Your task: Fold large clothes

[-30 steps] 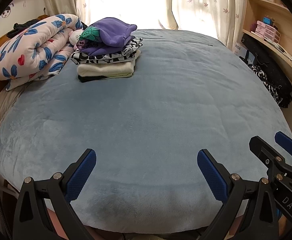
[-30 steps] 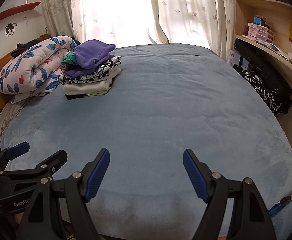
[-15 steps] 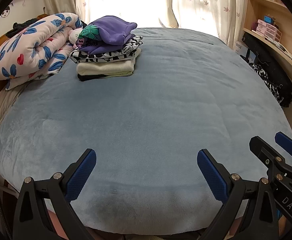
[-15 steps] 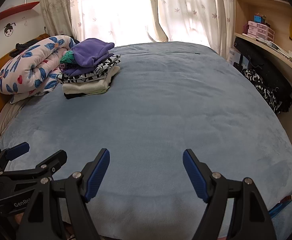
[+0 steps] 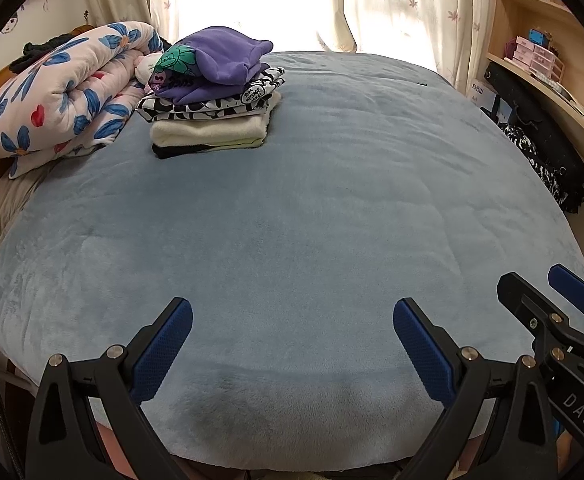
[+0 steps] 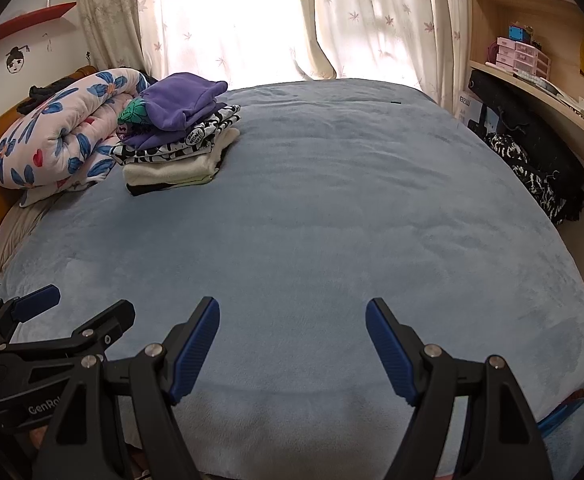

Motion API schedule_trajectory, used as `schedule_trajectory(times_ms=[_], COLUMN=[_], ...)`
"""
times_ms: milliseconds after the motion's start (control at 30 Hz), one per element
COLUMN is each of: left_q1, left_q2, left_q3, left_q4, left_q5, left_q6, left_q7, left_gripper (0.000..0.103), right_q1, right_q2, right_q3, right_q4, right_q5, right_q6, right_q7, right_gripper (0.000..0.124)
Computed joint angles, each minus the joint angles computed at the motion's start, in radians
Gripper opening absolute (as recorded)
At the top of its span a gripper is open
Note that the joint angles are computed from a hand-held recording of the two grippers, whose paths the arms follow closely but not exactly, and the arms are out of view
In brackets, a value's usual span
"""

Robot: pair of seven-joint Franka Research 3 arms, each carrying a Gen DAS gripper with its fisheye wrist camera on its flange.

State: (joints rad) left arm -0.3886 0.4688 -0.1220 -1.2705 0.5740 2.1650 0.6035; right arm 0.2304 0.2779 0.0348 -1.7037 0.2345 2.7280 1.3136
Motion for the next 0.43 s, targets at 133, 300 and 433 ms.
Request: schedule_trajectory(times_ms=[133, 300, 433], left_q1=[0.001, 0.007, 0.004], left_q2=[0.007, 0.009, 0.005], left_q3=[0.0, 0.001, 0.003], left_q4=[0.008, 0.006, 0.0], left_q5=[-0.005, -0.015, -0.007], left_q6=[-0.003, 0.003, 0.003], left_q7=[0.006, 0.007, 0.001], left_gripper=[0.099, 0.099, 0.099], right_q1=[0.001, 0.003, 0.003], right_q2=[0.002, 0.003, 0.003], right_q3=[-0.001, 0.0, 0.001], right_q4=[0.002, -0.004, -0.009], right_q5=[-0.002, -0.004, -0.001], right_q6=[-0.002, 0.002, 0.004], right_q7=[0.004, 0.002, 0.0], right_gripper=[0.076, 0.076, 0.076])
